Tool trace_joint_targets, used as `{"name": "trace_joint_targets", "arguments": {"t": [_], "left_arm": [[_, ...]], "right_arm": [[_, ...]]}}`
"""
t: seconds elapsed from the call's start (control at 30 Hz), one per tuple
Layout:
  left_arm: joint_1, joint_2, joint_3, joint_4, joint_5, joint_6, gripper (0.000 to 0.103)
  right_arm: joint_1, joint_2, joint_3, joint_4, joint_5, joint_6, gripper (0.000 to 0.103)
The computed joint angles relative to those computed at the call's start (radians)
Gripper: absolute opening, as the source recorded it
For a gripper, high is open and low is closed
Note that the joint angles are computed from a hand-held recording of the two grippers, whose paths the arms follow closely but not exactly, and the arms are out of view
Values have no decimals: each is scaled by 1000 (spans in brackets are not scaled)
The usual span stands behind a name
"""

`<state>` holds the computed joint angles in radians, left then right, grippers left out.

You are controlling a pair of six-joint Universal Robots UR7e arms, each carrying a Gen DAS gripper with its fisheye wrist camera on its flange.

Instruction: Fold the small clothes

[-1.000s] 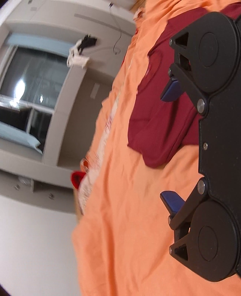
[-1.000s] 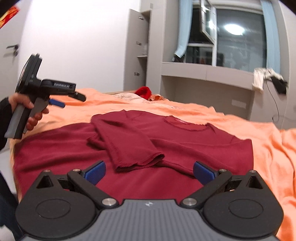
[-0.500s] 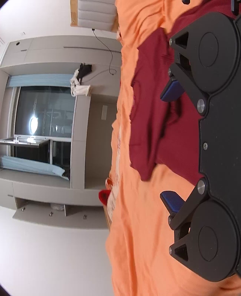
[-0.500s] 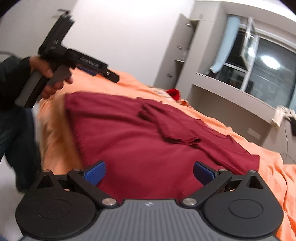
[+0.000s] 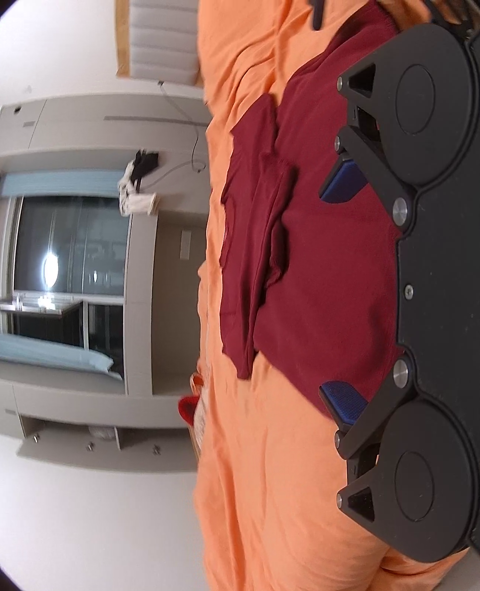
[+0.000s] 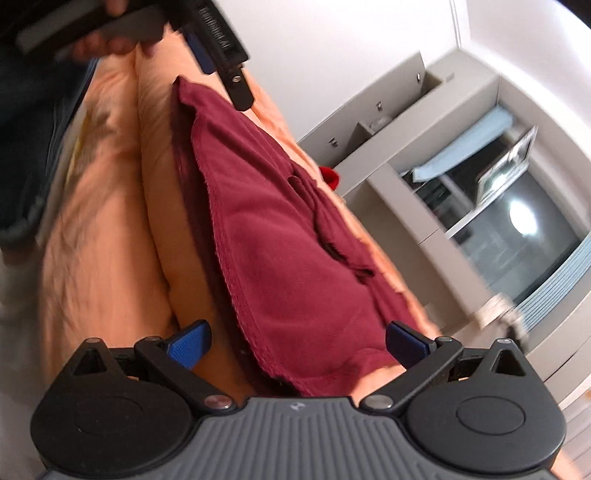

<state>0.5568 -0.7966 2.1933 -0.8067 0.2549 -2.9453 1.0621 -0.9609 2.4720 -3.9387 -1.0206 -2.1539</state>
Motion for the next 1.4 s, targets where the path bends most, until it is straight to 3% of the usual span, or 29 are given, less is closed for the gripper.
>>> {"name": "trace_joint_targets", "arguments": {"t": [0.07, 0.13, 0.27, 0.33, 0.53, 0.63, 0.73, 0.87, 0.97, 1.07, 1.17, 1.33, 1.4], "left_arm": [[-6, 7, 2, 4, 20, 5, 102], [-11, 19, -2, 26, 45, -9, 102], [-15, 58, -33, 101, 92, -6, 102], [-20, 78, -42, 113, 106, 22, 102], [-27, 111, -48, 102, 148, 95, 102], [-28, 121, -46, 75, 164, 151, 102], [-33, 141, -42, 14, 165, 253, 102], [-29, 188, -36, -235, 129, 558, 102], [-10, 218, -64, -284, 129, 674, 102], [21, 241, -97, -426, 51, 867, 100], [52, 216, -60, -699, 2, 1018, 86], [83, 180, 32, -1222, -66, 1401, 60], [86, 160, 58, -1312, -99, 1461, 50]], "right_arm": [[-16, 32, 5, -46, 29, -59, 98], [-31, 52, 11, -67, 50, -106, 85], [-46, 81, 13, -104, 83, -129, 71], [-57, 80, 23, -102, 100, -132, 52], [-89, 110, 28, -144, 152, -147, 17], [-102, 109, 30, -147, 208, -123, 12], [-103, 98, 28, -152, 266, -43, 10], [-85, 85, 17, -165, 300, 92, 9], [-74, 71, 8, -168, 315, 172, 9], [-76, 60, 1, -184, 337, 213, 8], [-84, 41, -3, -181, 345, 240, 8], [-90, 24, -16, -198, 343, 293, 7], [-82, 21, -23, -207, 336, 324, 7]]}}
